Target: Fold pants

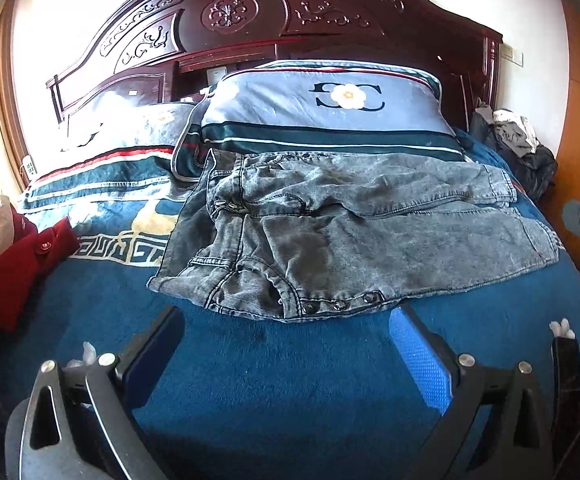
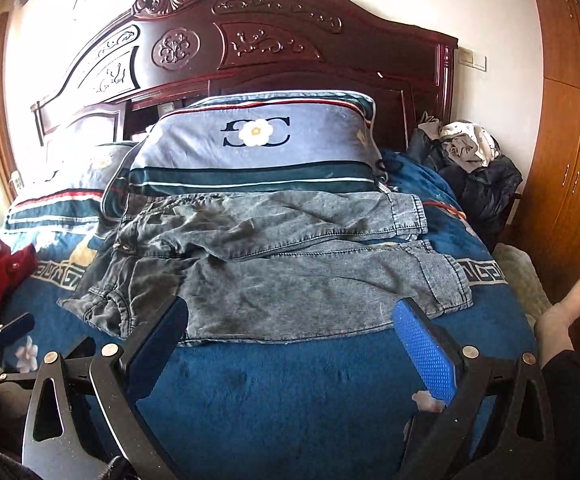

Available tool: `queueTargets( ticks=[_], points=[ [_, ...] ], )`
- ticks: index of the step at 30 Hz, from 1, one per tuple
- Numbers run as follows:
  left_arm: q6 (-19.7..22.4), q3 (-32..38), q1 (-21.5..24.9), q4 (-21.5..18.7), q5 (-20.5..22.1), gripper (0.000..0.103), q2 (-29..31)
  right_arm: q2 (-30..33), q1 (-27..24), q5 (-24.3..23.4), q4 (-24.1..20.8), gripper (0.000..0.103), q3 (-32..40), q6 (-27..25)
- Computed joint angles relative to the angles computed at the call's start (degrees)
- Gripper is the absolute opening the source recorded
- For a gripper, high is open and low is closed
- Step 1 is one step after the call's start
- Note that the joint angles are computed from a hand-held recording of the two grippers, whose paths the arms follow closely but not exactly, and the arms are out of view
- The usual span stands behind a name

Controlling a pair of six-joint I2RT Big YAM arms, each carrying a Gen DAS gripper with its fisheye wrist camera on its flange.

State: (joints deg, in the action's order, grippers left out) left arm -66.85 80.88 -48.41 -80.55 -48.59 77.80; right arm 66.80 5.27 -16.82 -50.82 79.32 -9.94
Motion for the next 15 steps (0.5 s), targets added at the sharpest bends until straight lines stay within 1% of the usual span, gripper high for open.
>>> queueTargets(
  ticks=[3,6,9,13,15],
  points=[
    [0.5,-0.1,0.0,0.6,0.8,0.103,-0.3,-0.2,0.1,0.2,0.3,0.103,-0.2,0.3],
    [2.4,-1.5,0.4,3.9,3.2,0.103,-1.5,-0.3,0.3,0.3,-0.1,0.103,0.1,0.2],
    [3.4,-2.7,0.8,6.8,4.7,0.103,-2.4,-0.5,0.1,0.6,-0.1,0.103,0.1,-0.4],
    [2.9,-3.5,0.9,8.2,5.6,0.103,-3.0,-0.4,-0.5,0.4,-0.2,0.103,0.7,-0.6],
    [1.8,-3.8,1.2,7.7,6.0,0.103,-3.1,0.0,-0.5,0.5,0.0,0.103,1.0,-1.1]
  ],
)
